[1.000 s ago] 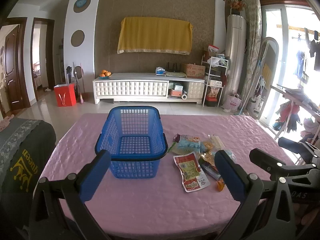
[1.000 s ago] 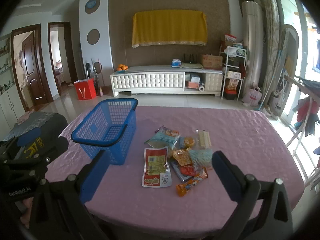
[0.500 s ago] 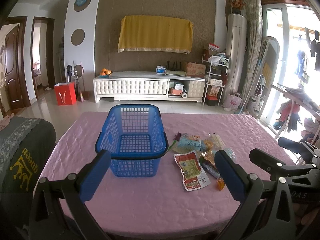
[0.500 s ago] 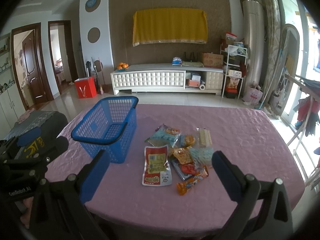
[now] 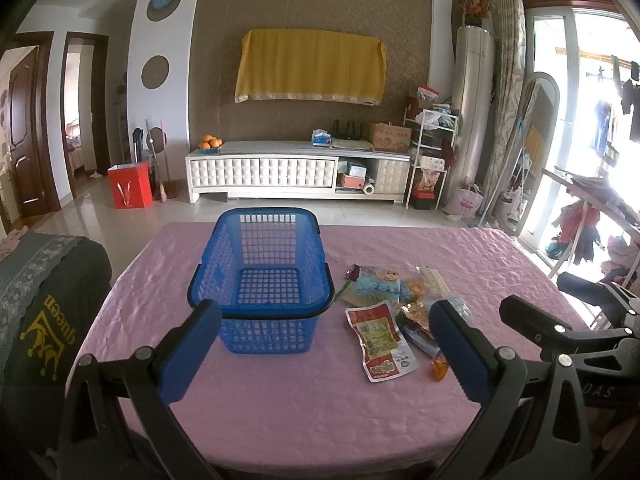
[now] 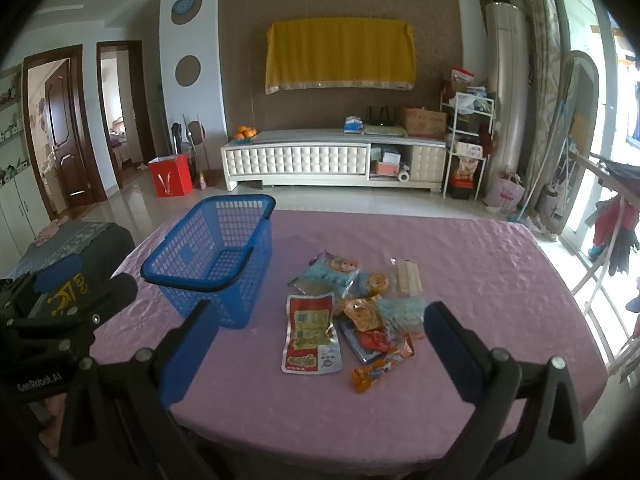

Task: Organize snacks
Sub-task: 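Lower both tools toward the snack pile beside the blue basket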

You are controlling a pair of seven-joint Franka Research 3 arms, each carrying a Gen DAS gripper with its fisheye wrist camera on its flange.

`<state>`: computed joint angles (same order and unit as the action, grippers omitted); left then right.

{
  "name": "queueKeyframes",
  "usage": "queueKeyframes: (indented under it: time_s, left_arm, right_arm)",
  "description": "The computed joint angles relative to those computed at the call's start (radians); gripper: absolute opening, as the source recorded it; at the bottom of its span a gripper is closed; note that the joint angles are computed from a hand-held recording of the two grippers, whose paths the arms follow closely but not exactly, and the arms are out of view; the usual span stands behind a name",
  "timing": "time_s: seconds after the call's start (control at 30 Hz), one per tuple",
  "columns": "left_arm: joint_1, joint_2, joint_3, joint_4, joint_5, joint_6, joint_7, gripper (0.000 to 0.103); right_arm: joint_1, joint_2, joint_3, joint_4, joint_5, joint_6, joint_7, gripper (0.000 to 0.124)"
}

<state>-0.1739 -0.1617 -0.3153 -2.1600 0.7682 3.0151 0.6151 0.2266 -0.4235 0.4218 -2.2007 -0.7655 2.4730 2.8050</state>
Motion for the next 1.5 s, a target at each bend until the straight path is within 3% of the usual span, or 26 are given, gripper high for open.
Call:
queueKeyframes:
  time_s: [0.2,0.37,0.63,1.03,1.5]
  left_arm:
    - [-0.046,0.049,0.010,0.055,-0.082,-0.067,0.070,0.103]
    - [-0.108,0.131,0.029,0.128,-0.234,-0.109,0.196,0.103]
    - [-0.189,0.315,0.033,0.314,-0.257,-0.278,0.246,0.103]
    - [-0.286,0.636,0.055,0.678,-0.392,-0.573,0.390,0.103]
    - [-0.329,0.915,0.093,1.029,-0.490,-0.763,0.503,0.103]
  right_arm:
    - [0.004,-0.016,-0.038,-0.030,0.038,0.031,-0.054,0.103]
    - [-0.012,-0.040,-0.073,-0.083,0.110,0.068,-0.118,0.103]
    - [-0.069,-0.046,-0.108,-0.154,0.203,0.104,-0.207,0.103]
    - [-0.094,0.064,-0.184,-0.185,0.332,0.132,-0.390,0.103]
    - [-0.081,0.213,-0.245,-0.130,0.342,0.169,-0.460,0.103]
